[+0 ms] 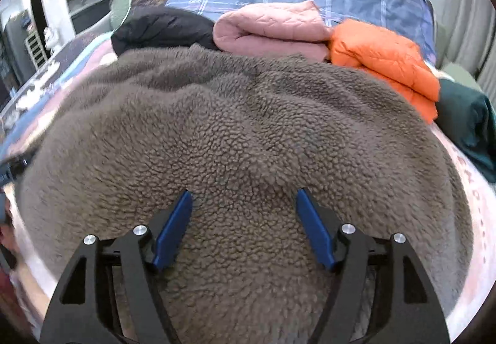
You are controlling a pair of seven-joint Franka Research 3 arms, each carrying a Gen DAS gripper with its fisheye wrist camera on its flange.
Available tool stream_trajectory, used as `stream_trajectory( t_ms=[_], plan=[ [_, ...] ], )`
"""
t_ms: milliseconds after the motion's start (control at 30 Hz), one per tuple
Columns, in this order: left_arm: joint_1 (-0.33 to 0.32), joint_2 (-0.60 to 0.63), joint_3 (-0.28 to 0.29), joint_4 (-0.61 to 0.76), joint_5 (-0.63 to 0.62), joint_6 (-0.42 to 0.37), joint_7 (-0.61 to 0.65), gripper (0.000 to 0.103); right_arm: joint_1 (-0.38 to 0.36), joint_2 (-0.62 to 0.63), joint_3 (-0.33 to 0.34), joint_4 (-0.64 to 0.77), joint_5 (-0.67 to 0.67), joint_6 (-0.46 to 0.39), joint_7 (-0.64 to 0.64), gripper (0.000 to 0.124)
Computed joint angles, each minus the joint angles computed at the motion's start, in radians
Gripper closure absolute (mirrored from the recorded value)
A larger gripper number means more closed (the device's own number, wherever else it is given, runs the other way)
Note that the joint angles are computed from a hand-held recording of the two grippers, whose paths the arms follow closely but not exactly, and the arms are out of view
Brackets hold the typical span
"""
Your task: Fold large clothes
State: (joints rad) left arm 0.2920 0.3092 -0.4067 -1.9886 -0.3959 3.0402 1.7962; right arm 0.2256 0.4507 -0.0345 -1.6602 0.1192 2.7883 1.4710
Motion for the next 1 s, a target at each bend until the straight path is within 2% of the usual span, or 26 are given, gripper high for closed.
stream_trajectory(
  t_ms=[33, 100, 133, 233, 267, 300, 333, 367, 433, 500, 600, 667, 700, 733, 800, 833, 1000],
  plan=[
    [0.054, 0.000, -0.054, 0.003, -0.047, -0.013, 0.052, 0.020, -0.014, -0.030, 0.029, -0.040, 0.018, 0.041, -0.043, 0.053],
    [0.094, 0.003, -0.092, 0.014, -0.110, -0.027, 0.115, 0.019, 0.002, -0.084, 0.043, -0.119, 0.003, 0.140, -0.105, 0.051],
    [0.103, 0.007, -0.095, 0.028, -0.133, -0.039, 0.140, 0.019, 0.006, -0.107, 0.064, -0.159, -0.005, 0.207, -0.163, 0.048],
    [0.044, 0.028, -0.029, 0.069, -0.104, 0.003, 0.139, 0.018, -0.028, -0.136, 0.182, -0.247, -0.005, 0.360, -0.405, 0.038],
    [0.040, 0.042, -0.027, 0.089, -0.088, 0.007, 0.144, 0.018, -0.009, -0.131, 0.182, -0.256, -0.026, 0.380, -0.451, 0.036],
    [0.062, 0.063, -0.046, 0.118, -0.084, -0.012, 0.167, 0.018, 0.021, -0.131, 0.169, -0.267, -0.049, 0.392, -0.487, 0.035],
    [0.091, 0.098, -0.074, 0.171, -0.086, -0.067, 0.202, 0.016, 0.062, -0.128, 0.152, -0.279, -0.079, 0.408, -0.526, 0.036],
    [0.097, 0.127, -0.077, 0.217, -0.085, -0.122, 0.219, 0.016, 0.098, -0.128, 0.129, -0.291, -0.093, 0.426, -0.547, 0.036],
    [0.062, 0.170, -0.031, 0.294, -0.063, -0.203, 0.204, 0.016, 0.166, -0.111, 0.089, -0.289, -0.110, 0.447, -0.589, 0.036],
    [0.062, 0.243, -0.025, 0.404, -0.082, -0.325, 0.218, 0.016, 0.215, -0.104, 0.056, -0.293, -0.109, 0.450, -0.617, 0.035],
    [0.081, 0.350, -0.049, 0.554, -0.175, -0.476, 0.258, 0.015, 0.362, -0.070, -0.083, -0.278, -0.116, 0.461, -0.633, 0.035],
    [0.082, 0.418, -0.051, 0.655, -0.218, -0.575, 0.278, 0.013, 0.428, -0.046, -0.149, -0.267, -0.120, 0.472, -0.656, 0.035],
    [0.076, 0.446, -0.045, 0.697, -0.231, -0.614, 0.282, 0.010, 0.469, -0.028, -0.192, -0.255, -0.116, 0.478, -0.663, 0.036],
    [0.068, 0.488, -0.039, 0.763, -0.240, -0.673, 0.278, 0.009, 0.538, 0.001, -0.267, -0.236, -0.104, 0.485, -0.664, 0.036],
    [0.045, 0.543, -0.021, 0.856, -0.248, -0.738, 0.267, 0.008, 0.638, 0.064, -0.376, -0.191, -0.065, 0.500, -0.665, 0.036],
    [0.035, 0.569, -0.016, 0.897, -0.250, -0.762, 0.264, 0.007, 0.665, 0.088, -0.406, -0.169, -0.044, 0.496, -0.667, 0.036],
    [-0.014, 0.692, 0.002, 1.097, -0.230, -0.860, 0.250, 0.004, 0.628, 0.152, -0.360, -0.060, -0.033, 0.415, -0.649, 0.035]
  ],
)
